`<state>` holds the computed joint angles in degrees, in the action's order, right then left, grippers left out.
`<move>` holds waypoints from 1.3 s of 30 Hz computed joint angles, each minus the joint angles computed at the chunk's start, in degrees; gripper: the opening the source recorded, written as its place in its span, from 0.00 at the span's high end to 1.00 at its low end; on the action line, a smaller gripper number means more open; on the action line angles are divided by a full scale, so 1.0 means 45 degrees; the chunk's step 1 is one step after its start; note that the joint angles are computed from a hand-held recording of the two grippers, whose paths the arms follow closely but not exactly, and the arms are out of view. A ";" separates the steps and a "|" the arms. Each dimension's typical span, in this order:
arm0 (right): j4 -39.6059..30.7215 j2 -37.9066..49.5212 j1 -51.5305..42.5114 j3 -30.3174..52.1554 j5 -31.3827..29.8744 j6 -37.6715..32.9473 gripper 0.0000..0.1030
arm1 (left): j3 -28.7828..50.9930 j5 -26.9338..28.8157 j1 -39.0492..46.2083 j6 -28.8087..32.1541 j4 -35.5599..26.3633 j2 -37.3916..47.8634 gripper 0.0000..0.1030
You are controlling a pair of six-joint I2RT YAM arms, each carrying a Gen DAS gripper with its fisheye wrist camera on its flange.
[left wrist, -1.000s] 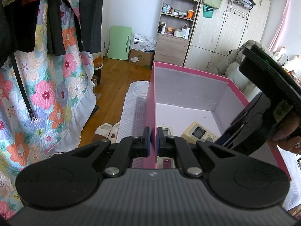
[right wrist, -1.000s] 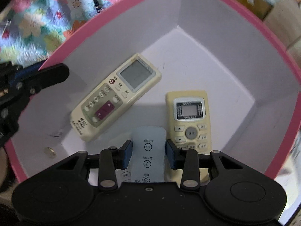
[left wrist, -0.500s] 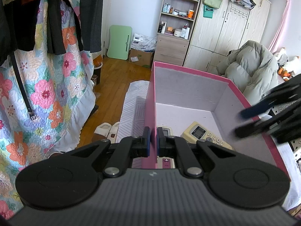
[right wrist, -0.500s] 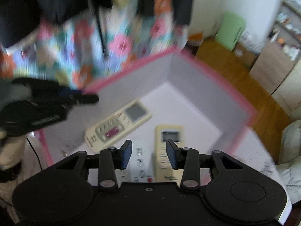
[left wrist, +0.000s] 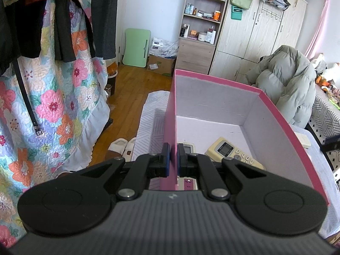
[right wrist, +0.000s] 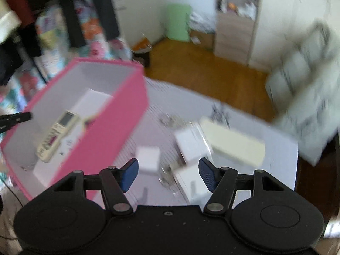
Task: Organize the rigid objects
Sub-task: 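Grasp the small square white charger on the sheet with the right tool, then carry the white charger into the pink box and open the right tool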
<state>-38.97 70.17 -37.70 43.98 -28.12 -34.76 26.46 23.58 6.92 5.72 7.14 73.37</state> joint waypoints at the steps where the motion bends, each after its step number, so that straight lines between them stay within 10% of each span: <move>1: -0.0040 0.0381 -0.0235 -0.0061 -0.0158 0.0136 0.35 | 0.0005 -0.0013 0.0026 0.0046 -0.0024 -0.0020 0.95; 16: 0.3532 0.3775 0.0812 -0.0407 0.1555 0.6859 0.25 | -0.0166 -0.0397 -0.0300 -0.0134 -0.0008 -0.0292 0.95; 39: 0.6447 0.0758 0.0951 -0.3934 0.2248 0.4589 0.39 | -0.0078 -0.0351 -0.0266 -0.0178 -0.0212 -0.0343 0.95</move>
<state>-9.96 73.59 -33.43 26.28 -18.00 -14.10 26.11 22.01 5.73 4.92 6.18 71.83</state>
